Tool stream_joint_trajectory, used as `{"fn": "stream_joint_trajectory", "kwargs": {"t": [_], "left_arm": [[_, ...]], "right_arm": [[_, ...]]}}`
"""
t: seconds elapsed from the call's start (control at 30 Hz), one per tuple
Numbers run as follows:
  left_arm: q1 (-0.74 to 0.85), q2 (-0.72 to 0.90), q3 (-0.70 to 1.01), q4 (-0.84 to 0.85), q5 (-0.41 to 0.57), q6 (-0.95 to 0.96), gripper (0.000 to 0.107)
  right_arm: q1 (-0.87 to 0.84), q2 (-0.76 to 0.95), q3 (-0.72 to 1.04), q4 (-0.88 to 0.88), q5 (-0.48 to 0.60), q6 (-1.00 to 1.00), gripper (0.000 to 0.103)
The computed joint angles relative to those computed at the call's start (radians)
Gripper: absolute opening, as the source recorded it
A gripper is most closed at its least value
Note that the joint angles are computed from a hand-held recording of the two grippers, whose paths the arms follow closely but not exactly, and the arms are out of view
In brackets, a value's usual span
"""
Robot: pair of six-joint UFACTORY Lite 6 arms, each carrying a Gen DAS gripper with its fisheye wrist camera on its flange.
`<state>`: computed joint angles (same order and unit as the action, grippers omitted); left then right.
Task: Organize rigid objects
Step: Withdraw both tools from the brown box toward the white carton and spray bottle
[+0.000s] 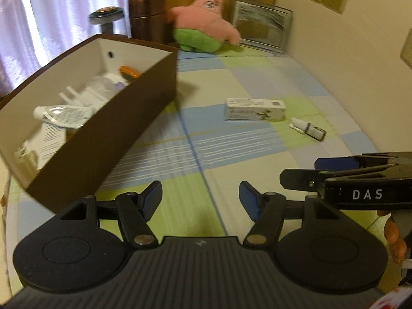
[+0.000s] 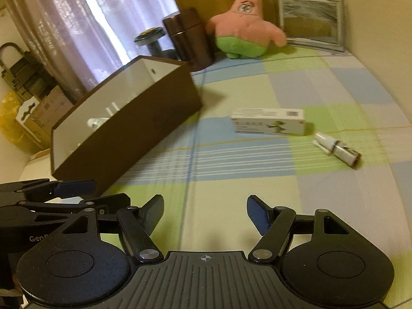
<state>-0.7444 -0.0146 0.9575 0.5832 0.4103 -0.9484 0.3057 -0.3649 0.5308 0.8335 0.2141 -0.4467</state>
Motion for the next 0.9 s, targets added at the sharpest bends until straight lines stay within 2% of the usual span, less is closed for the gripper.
{"fn": "stream_joint_trajectory", "kwargs": {"t": [0.23,0.47,0.67,0.9], "left_arm": [[-0.036,0.136,0.096,-0.012,-0.050,0.029,0.063],[-0.044,0.287,0.223,-0.024,-0.099,0.085,0.063],[-0.020,0.426,0.348,-0.117,-0.128,0.235,0.063],[0.021,0.584,0.511,-0.220,-0.143,0.410,0.063]], "right_arm": [[-0.135,-0.067,-0.064,-0.023,0.043,-0.029,0.068],[-0.264,-0.065,-0.079,0.042,0.065,-0.181,0.068],[-0.344,0.011,-0.060,0.196,0.044,-0.416,0.068],[-0.398,0.154,0.000,0.500,0.012,-0.814,0.068]]}}
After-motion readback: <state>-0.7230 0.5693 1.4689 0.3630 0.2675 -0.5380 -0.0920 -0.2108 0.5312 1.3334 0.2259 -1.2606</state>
